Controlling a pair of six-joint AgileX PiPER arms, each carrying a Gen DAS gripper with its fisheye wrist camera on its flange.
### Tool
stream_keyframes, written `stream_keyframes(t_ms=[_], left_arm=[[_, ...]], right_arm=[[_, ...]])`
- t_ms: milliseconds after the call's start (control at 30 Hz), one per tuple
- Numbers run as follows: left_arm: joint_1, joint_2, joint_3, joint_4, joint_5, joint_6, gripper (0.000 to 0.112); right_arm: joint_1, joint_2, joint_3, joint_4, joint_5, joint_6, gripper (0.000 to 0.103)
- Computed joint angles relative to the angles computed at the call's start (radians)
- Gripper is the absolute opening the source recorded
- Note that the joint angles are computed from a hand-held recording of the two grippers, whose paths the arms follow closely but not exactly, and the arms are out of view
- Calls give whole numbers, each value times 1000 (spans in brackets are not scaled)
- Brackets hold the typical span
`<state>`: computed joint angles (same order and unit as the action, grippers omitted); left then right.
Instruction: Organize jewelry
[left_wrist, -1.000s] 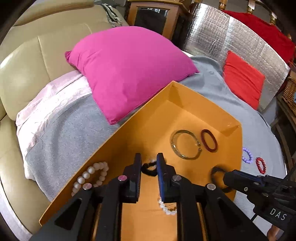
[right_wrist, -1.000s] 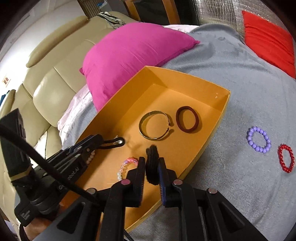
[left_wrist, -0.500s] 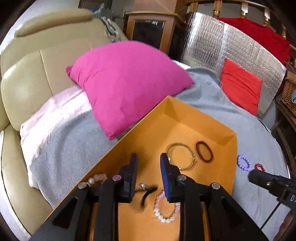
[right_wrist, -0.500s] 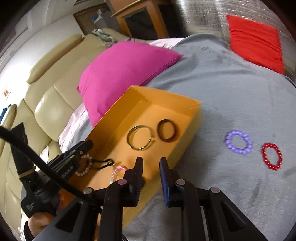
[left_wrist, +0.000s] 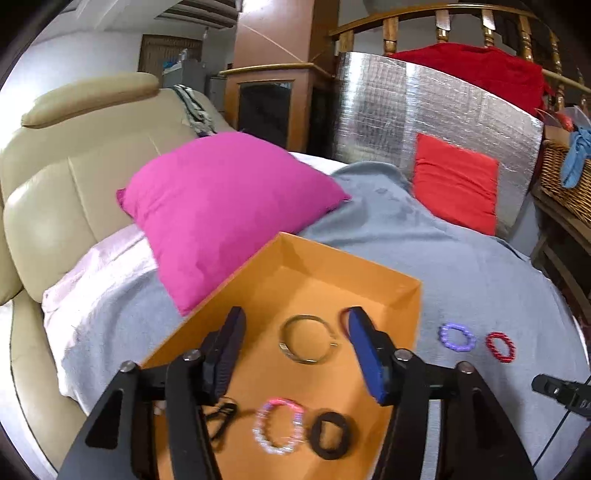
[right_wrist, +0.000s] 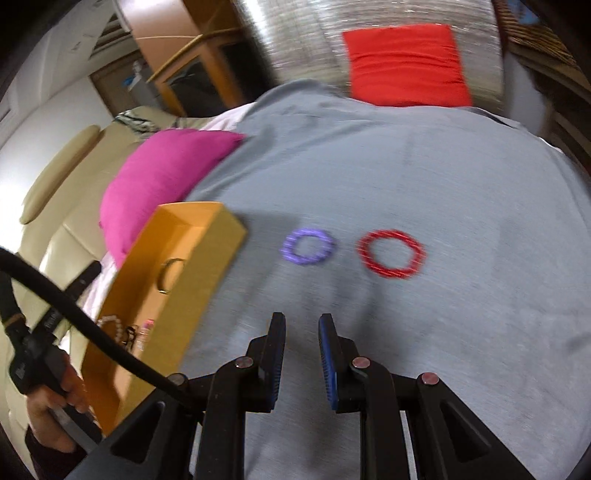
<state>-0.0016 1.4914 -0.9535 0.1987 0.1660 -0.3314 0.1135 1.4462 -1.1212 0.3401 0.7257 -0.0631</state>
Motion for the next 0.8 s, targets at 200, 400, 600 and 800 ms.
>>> stream_keyframes(t_ms=[200,400,600,800], left_arm=[[-137,-5,11,374,8,-375,65],[-266,15,5,661,54,-654,66],[-368,46,-7,807,106,-786,66],[-433,68,-18,848,142,-833,66]], right_arm=[[-132,-73,134,106,-45,-121,42],[-219,-110,206,183,-82,-233,52],[-300,-127,215,244,-60,-308,52],[-335,-123,208,201,-34,-281,52]])
